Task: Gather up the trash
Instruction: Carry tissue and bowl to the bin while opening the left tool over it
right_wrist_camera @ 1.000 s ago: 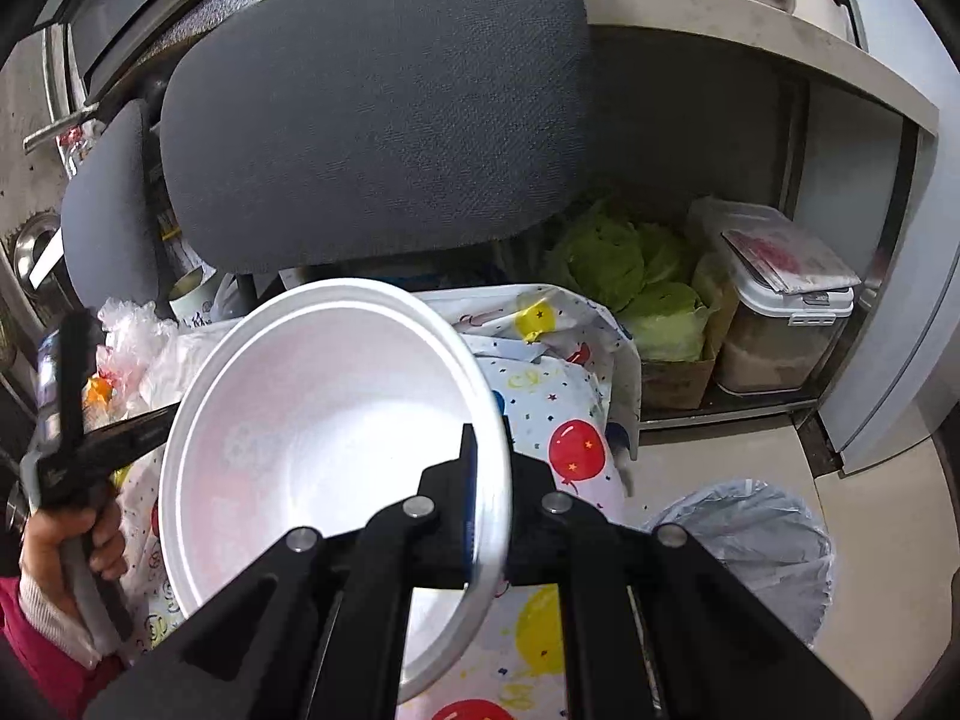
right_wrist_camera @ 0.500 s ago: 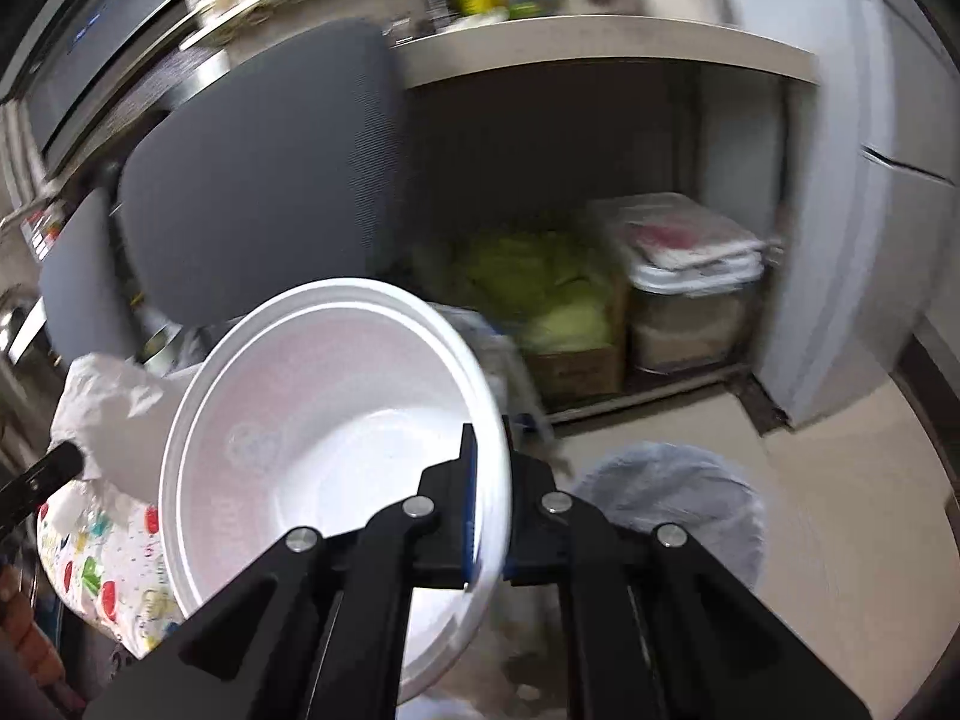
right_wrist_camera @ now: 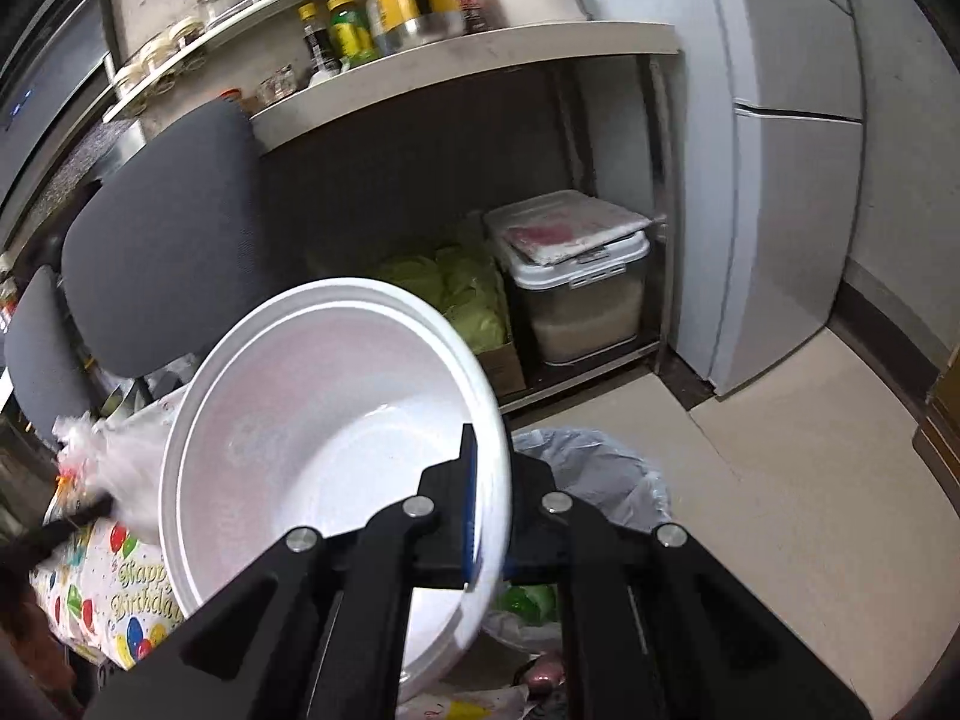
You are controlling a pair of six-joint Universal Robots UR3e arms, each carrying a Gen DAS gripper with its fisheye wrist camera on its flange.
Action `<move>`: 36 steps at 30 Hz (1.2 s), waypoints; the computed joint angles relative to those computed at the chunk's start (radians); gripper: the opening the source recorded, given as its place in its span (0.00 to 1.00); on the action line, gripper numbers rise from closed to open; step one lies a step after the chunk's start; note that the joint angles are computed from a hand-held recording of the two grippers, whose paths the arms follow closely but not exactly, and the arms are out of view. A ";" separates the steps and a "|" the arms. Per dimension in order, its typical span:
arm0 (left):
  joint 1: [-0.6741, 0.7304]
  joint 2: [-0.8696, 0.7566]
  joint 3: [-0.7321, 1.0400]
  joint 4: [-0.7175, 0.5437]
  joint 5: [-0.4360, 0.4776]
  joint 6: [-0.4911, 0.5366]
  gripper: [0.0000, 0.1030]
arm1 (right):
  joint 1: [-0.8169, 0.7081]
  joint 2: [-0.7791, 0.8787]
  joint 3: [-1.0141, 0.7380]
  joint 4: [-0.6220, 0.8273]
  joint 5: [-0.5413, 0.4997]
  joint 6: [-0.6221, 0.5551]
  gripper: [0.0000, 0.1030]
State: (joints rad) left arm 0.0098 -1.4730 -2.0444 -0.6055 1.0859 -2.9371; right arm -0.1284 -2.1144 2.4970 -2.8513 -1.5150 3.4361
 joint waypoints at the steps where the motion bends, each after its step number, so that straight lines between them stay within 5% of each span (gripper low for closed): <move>1: 0.017 -0.010 -0.027 -0.005 0.000 0.012 0.03 | 0.032 0.047 -0.012 -0.033 -0.012 0.007 0.06; 5: 0.009 -0.083 -0.071 0.054 0.109 0.001 0.07 | 0.113 0.137 -0.051 -0.086 -0.047 0.027 0.06; 7: -0.002 -0.079 -0.079 0.064 0.159 0.014 0.22 | 0.143 0.156 -0.069 -0.092 -0.070 0.036 0.06; 10: 0.065 0.035 -0.179 0.076 0.126 0.075 0.48 | 0.165 0.161 -0.087 -0.086 -0.096 0.046 0.06; 15: 0.202 0.271 -0.294 -0.031 0.036 0.171 0.52 | 0.185 0.175 -0.099 -0.094 -0.118 0.052 0.06; 18: 0.170 0.237 -0.261 -0.014 0.009 0.142 0.62 | 0.196 0.186 -0.109 -0.097 -0.121 0.053 0.06; 23: 0.004 -0.073 -0.112 0.129 0.104 -0.027 0.62 | 0.213 0.160 -0.109 -0.077 -0.143 0.049 0.06; 29: -0.065 -0.254 -0.026 0.230 0.179 -0.088 0.58 | 0.170 0.108 -0.095 -0.048 -0.128 0.026 0.06; 31: -0.087 -0.269 -0.023 0.255 0.192 -0.071 0.48 | 0.153 0.097 -0.085 -0.047 -0.119 0.022 0.06; 33: -0.109 -0.278 -0.019 0.268 0.208 -0.046 0.22 | 0.143 0.094 -0.079 -0.049 -0.113 0.025 0.06; 36: -0.107 -0.259 -0.045 0.284 0.182 -0.018 0.04 | 0.126 0.087 -0.069 -0.048 -0.101 0.024 0.06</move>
State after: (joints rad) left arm -0.0968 -1.7320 -2.0892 -0.3220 1.2683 -2.9550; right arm -0.0024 -2.0270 2.4282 -2.8990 -1.6161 3.4598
